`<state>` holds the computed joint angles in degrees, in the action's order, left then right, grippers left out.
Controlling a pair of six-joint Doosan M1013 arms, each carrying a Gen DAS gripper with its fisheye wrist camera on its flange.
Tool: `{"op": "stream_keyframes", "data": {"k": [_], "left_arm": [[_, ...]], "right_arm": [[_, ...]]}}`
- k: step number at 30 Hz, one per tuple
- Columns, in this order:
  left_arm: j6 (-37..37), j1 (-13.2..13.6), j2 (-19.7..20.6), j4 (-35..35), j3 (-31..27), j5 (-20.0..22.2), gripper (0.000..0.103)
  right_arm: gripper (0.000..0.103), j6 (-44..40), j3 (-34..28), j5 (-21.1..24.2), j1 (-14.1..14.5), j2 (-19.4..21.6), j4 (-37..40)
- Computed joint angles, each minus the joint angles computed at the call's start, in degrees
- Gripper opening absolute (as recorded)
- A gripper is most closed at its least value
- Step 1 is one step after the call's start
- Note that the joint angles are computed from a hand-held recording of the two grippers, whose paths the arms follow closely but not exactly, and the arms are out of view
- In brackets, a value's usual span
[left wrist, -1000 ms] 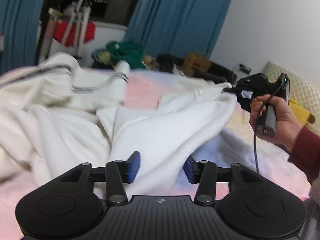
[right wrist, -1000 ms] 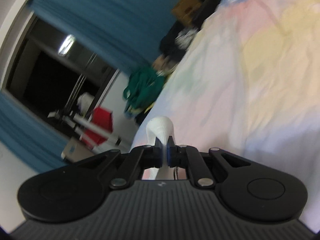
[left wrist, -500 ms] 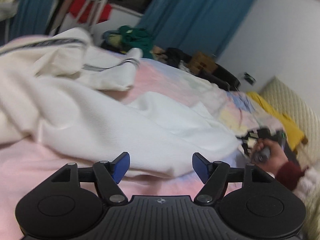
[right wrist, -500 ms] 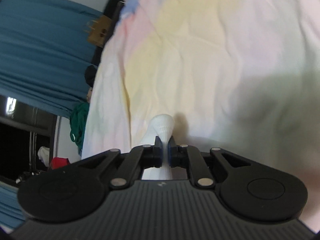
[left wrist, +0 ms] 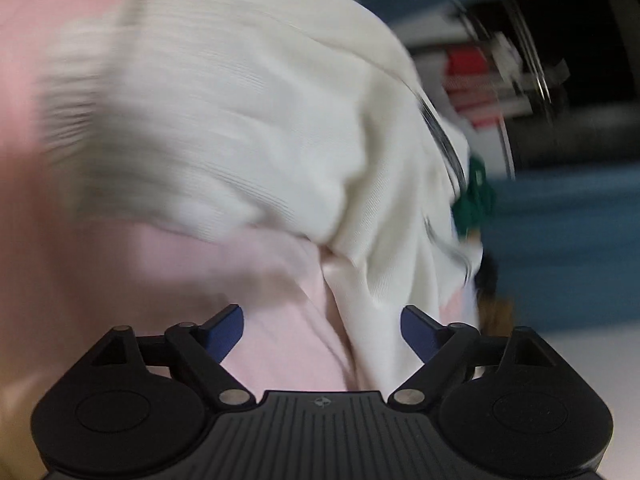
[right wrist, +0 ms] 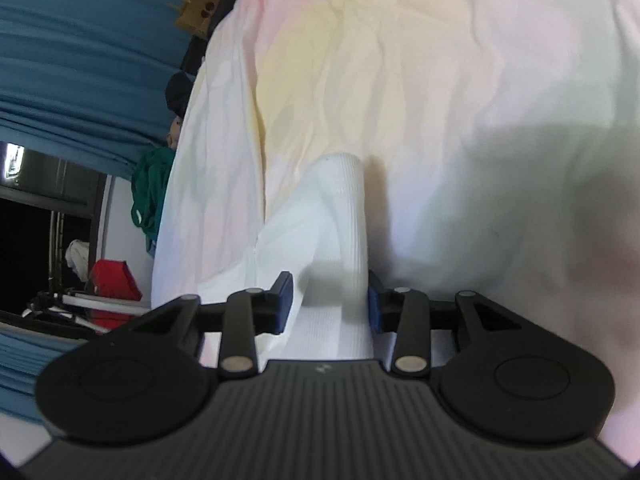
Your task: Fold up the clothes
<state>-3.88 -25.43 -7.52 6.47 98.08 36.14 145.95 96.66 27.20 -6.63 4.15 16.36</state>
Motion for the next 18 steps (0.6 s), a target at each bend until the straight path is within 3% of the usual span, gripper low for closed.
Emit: {"op": "stream_keyframes", "data": {"k": [5, 8, 9, 10, 11, 13, 16, 18], "left_arm": [[-24.4, -0.5, -1.2, 12.5, 3.3, -2.9, 0.085], [-34.9, -1.3, -1.0, 21.3, 3.4, -1.6, 0.083], [-36.3, -1.4, -0.8, 23.0, 3.2, -1.4, 0.081], [-36.5, -1.5, -0.4, 24.1, 2.6, -0.1, 0.07], [-35.9, -1.7, 0.0, 24.9, 1.8, 1.8, 0.053], [-33.0, -1.1, 0.1, 23.6, 1.0, 3.8, 0.036], [-29.4, 1.0, -1.3, 20.1, 1.8, 3.0, 0.023], [-25.9, 1.7, -2.0, 18.5, 0.9, 5.1, 0.018]], "right_arm": [[0.038, 3.8, -0.5, -3.4, -0.2, 1.0, -5.4], [0.032, 7.8, 0.3, -6.0, -0.4, 0.6, -11.4], [0.028, 8.4, 0.3, -6.8, -0.4, 0.7, -12.7], [0.023, 8.3, 0.3, -7.3, -0.4, 0.9, -13.4], [0.021, 8.4, 0.2, -7.4, -0.3, 1.1, -14.4], [0.015, 9.4, 0.0, -6.5, 0.0, 1.3, -17.9], [0.01, 9.9, 0.0, -6.3, 0.2, 1.4, -20.0], [0.009, 10.9, 0.7, -7.1, 0.0, 1.0, -20.3]]}}
